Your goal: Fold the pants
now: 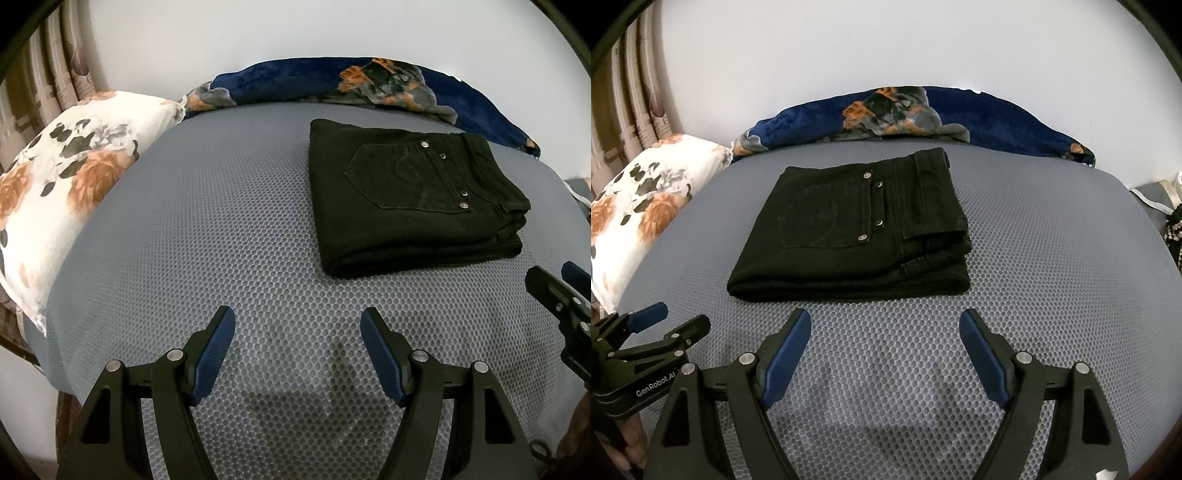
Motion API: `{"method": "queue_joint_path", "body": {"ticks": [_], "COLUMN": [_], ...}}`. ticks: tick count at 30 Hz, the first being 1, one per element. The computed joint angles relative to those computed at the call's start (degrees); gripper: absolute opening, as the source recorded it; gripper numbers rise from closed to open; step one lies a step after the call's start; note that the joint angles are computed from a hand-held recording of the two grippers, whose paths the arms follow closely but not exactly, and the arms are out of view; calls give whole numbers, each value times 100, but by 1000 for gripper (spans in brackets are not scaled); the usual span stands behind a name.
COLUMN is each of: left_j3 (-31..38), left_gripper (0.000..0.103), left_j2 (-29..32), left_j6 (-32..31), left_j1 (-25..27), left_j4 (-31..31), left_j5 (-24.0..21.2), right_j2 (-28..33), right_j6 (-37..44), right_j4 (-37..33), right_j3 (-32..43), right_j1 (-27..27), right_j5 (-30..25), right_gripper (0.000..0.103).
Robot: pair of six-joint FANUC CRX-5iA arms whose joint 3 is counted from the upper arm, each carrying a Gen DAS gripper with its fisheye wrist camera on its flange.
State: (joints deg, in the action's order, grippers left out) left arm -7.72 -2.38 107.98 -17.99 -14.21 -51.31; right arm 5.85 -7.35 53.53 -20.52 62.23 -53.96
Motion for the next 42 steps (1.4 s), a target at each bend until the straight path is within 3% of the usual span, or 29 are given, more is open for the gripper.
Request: {"method": "queue_joint_path", "body": {"ticks": [42], "left_j3": [-9], "left_gripper": [71], "left_j2": [5], "left_j6": [-101], "left_j1": [6], "left_j4": [8], "left_j5": [12], "right_j2": [44], "right_j6": [23], "right_j4": [-102], "right_j3": [6], "right_j1": [1], "right_j5": [38], "right_gripper": [81]}}
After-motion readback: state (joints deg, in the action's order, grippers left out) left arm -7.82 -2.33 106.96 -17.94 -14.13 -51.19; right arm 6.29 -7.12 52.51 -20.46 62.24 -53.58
